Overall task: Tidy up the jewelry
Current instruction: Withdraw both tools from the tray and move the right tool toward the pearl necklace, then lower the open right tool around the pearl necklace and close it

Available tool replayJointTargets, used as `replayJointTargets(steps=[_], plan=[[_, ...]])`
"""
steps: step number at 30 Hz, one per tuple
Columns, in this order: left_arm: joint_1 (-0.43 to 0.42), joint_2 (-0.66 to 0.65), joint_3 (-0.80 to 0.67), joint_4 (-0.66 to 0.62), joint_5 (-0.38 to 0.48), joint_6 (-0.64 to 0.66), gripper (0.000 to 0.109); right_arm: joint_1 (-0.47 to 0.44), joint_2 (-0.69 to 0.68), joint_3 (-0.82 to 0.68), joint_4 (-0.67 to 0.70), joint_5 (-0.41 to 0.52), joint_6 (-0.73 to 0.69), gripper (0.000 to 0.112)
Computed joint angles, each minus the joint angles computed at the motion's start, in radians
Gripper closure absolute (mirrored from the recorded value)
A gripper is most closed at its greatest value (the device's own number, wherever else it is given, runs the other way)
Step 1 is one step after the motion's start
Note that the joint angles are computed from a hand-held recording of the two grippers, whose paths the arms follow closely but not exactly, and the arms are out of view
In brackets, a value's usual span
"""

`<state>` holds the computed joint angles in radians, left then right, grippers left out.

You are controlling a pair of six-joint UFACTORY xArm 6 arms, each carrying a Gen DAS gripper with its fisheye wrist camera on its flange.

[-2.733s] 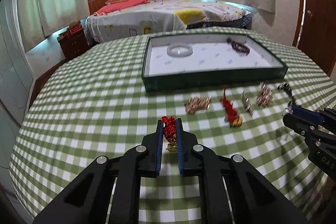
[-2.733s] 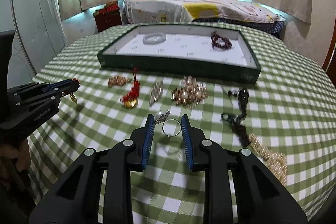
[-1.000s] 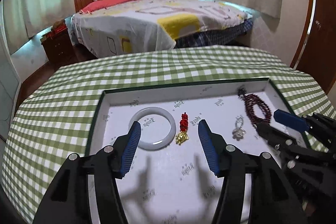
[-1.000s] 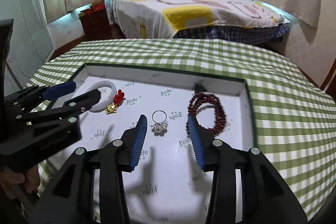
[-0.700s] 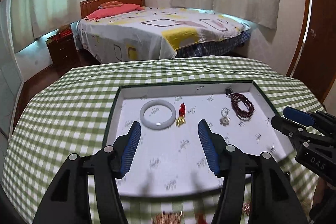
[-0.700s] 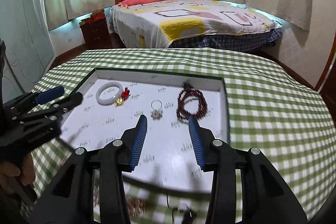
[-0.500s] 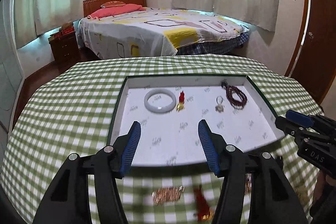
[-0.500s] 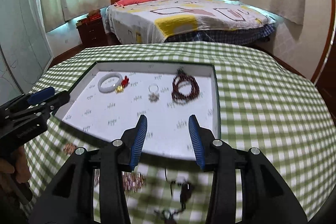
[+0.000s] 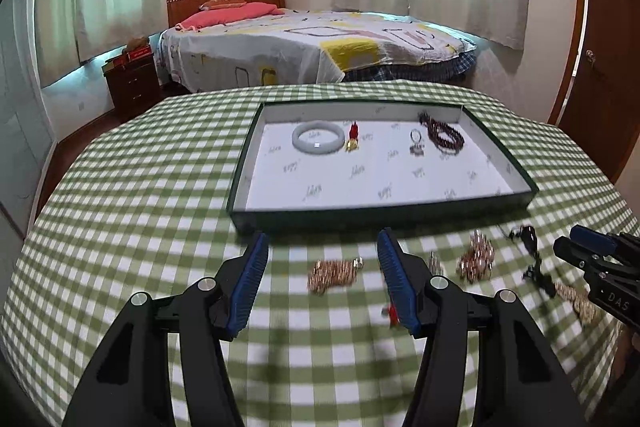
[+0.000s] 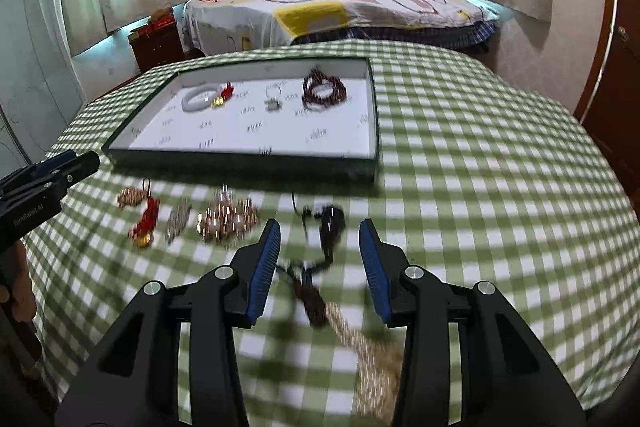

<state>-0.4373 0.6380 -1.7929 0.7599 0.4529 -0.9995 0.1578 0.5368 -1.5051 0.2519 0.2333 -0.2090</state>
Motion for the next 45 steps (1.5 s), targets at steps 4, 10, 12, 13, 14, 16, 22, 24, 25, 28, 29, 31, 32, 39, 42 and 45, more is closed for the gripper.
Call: replayJointTargets(steps=[4, 10, 12, 13, 14, 16, 22, 24, 25, 28, 29, 31, 32, 39, 42, 45], plan=[[-0.009, -0.046, 0.082, 0.031, 0.0, -0.04, 0.053, -0.002, -0.026, 0.068, -0.011, -0.019, 0.012, 0.072], [-0.016, -0.097, 0.169, 0.062, -0.001, -0.094, 0.053, -0.007, -0.057, 0.137, 0.022, -0.043, 0.001, 0.072], [-0.018, -0.11, 0.188, 0.084, 0.0, -0.117, 0.053, -0.01, -0.061, 0.147, 0.024, -0.047, -0.001, 0.072], [-0.019, -0.117, 0.196, 0.092, 0.001, -0.127, 0.053, -0.011, -0.065, 0.156, 0.025, -0.049, 0.0, 0.072], [-0.02, -0.122, 0.204, 0.097, 0.001, -0.136, 0.053, -0.012, -0.069, 0.164, 0.033, -0.05, -0.004, 0.072], [-0.02, -0.133, 0.219, 0.105, 0.001, -0.149, 0.053, -0.015, -0.074, 0.177, 0.04, -0.055, -0.007, 0.072], [-0.022, -0.152, 0.244, 0.12, -0.002, -0.171, 0.053, -0.019, -0.104, 0.224, 0.051, -0.078, -0.011, 0.072], [-0.023, -0.156, 0.249, 0.125, -0.004, -0.176, 0.053, -0.019, -0.113, 0.234, 0.054, -0.087, -0.011, 0.072], [-0.024, -0.157, 0.249, 0.127, -0.004, -0.177, 0.053, -0.02, -0.12, 0.241, 0.048, -0.093, -0.004, 0.072], [-0.026, -0.166, 0.257, 0.14, -0.006, -0.188, 0.053, -0.023, -0.136, 0.26, 0.031, -0.102, 0.011, 0.072], [-0.027, -0.169, 0.261, 0.144, -0.006, -0.192, 0.053, -0.025, -0.141, 0.268, 0.012, -0.102, 0.029, 0.072], [-0.029, -0.174, 0.268, 0.147, -0.007, -0.198, 0.053, -0.026, -0.151, 0.283, 0.009, -0.097, 0.033, 0.072], [-0.03, -0.177, 0.273, 0.149, -0.008, -0.201, 0.053, -0.027, -0.153, 0.288, 0.009, -0.099, 0.033, 0.072], [-0.035, -0.189, 0.294, 0.162, -0.012, -0.222, 0.053, -0.026, -0.179, 0.33, 0.017, -0.13, 0.03, 0.072], [-0.037, -0.191, 0.298, 0.166, -0.015, -0.225, 0.053, -0.031, -0.188, 0.343, -0.002, -0.15, 0.051, 0.072], [-0.038, -0.193, 0.298, 0.172, -0.015, -0.229, 0.053, -0.038, -0.189, 0.343, -0.036, -0.134, 0.085, 0.072]])
